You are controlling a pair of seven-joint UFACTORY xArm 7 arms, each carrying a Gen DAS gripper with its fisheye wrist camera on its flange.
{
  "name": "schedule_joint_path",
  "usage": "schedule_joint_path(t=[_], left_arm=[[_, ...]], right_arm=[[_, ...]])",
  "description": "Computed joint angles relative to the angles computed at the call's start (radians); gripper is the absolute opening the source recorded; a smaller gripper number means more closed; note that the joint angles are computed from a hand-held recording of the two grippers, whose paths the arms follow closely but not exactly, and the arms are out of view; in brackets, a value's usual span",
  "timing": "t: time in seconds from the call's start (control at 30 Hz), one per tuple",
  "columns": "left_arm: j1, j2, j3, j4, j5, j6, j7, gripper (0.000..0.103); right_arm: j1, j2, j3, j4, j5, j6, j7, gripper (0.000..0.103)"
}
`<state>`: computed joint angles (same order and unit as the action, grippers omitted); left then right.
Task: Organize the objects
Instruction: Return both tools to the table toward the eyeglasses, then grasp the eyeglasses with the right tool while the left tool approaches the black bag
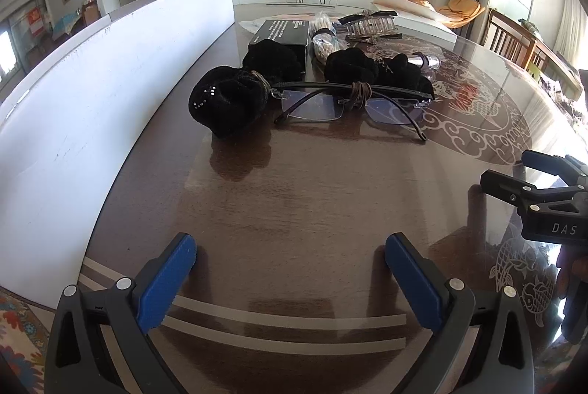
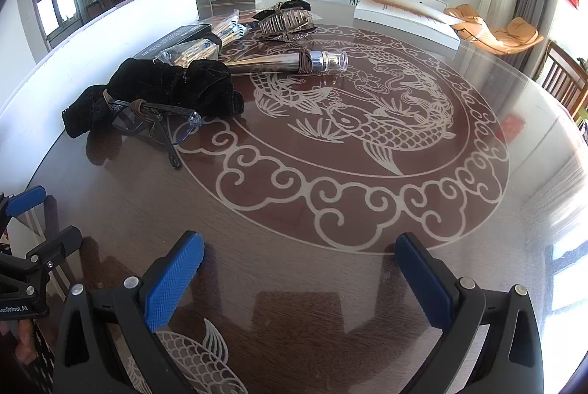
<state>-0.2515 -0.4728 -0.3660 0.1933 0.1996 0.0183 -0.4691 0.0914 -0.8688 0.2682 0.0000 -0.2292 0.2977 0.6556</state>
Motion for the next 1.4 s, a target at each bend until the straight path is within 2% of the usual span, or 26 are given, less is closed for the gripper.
schedule_joint_path(t=[0.27, 0.5, 0.63, 0.73, 0.83, 0.9, 0.97, 1.03, 1.07, 1.1, 1.17, 1.2, 1.23, 1.27, 1.4], left_arm=[[0.007, -0.003, -0.007, -0.005, 0.003, -0.011, -0.003, 0.103], [-0.048, -0.031, 0.093, -0.015, -0.025, 0.052, 0.053, 0.103], [-0.012, -0.050, 0.070, -0.033, -0.029, 0.042, 0.034, 0.103], [0.008, -0.062, 0.044, -0.047, -0.025, 0.025, 0.015, 0.103], [0.012, -0.070, 0.042, -0.053, -0.024, 0.021, 0.010, 0.103], [0.023, -0.073, 0.030, -0.056, -0.022, 0.014, 0.001, 0.103], [0.029, -0.076, 0.023, -0.060, -0.019, 0.007, -0.005, 0.103], [0.035, -0.078, 0.017, -0.063, -0.017, -0.002, -0.010, 0.103], [0.038, -0.077, 0.013, -0.063, -0.016, -0.005, -0.012, 0.103], [0.039, -0.078, 0.012, -0.064, -0.015, -0.005, -0.013, 0.103], [0.039, -0.078, 0.012, -0.063, -0.014, -0.005, -0.013, 0.103], [0.039, -0.078, 0.012, -0.063, -0.013, -0.005, -0.013, 0.103], [0.038, -0.078, 0.013, -0.062, -0.014, -0.003, -0.014, 0.103], [0.037, -0.078, 0.013, -0.062, -0.013, -0.002, -0.014, 0.103], [0.039, -0.077, 0.011, -0.061, -0.012, -0.003, -0.016, 0.103]], right_arm=[[0.001, -0.001, -0.001, 0.000, -0.001, 0.002, 0.000, 0.103], [0.001, -0.001, -0.001, 0.000, -0.001, 0.001, 0.000, 0.103], [-0.001, 0.006, -0.003, 0.003, -0.003, -0.004, -0.004, 0.103], [-0.006, 0.089, -0.028, 0.063, -0.013, -0.002, -0.065, 0.101], [0.017, 0.149, -0.040, 0.128, -0.039, -0.088, -0.160, 0.101], [0.057, 0.253, -0.056, 0.220, -0.045, -0.127, -0.254, 0.101], [0.107, 0.384, -0.077, 0.328, -0.036, -0.129, -0.355, 0.094], [0.163, 0.506, -0.099, 0.424, 0.025, -0.105, -0.468, 0.065], [0.219, 0.564, -0.142, 0.469, 0.053, -0.080, -0.512, 0.060], [0.234, 0.612, -0.148, 0.507, 0.046, -0.050, -0.515, 0.054], [0.158, 0.663, -0.062, 0.548, -0.034, -0.016, -0.451, 0.045], [0.150, 0.668, -0.050, 0.550, -0.024, -0.009, -0.447, 0.028], [0.183, 0.661, -0.079, 0.538, 0.029, -0.013, -0.465, 0.016], [0.213, 0.645, -0.101, 0.521, 0.095, -0.010, -0.490, 0.014], [0.245, 0.506, -0.111, 0.402, 0.192, 0.020, -0.470, 0.014]])
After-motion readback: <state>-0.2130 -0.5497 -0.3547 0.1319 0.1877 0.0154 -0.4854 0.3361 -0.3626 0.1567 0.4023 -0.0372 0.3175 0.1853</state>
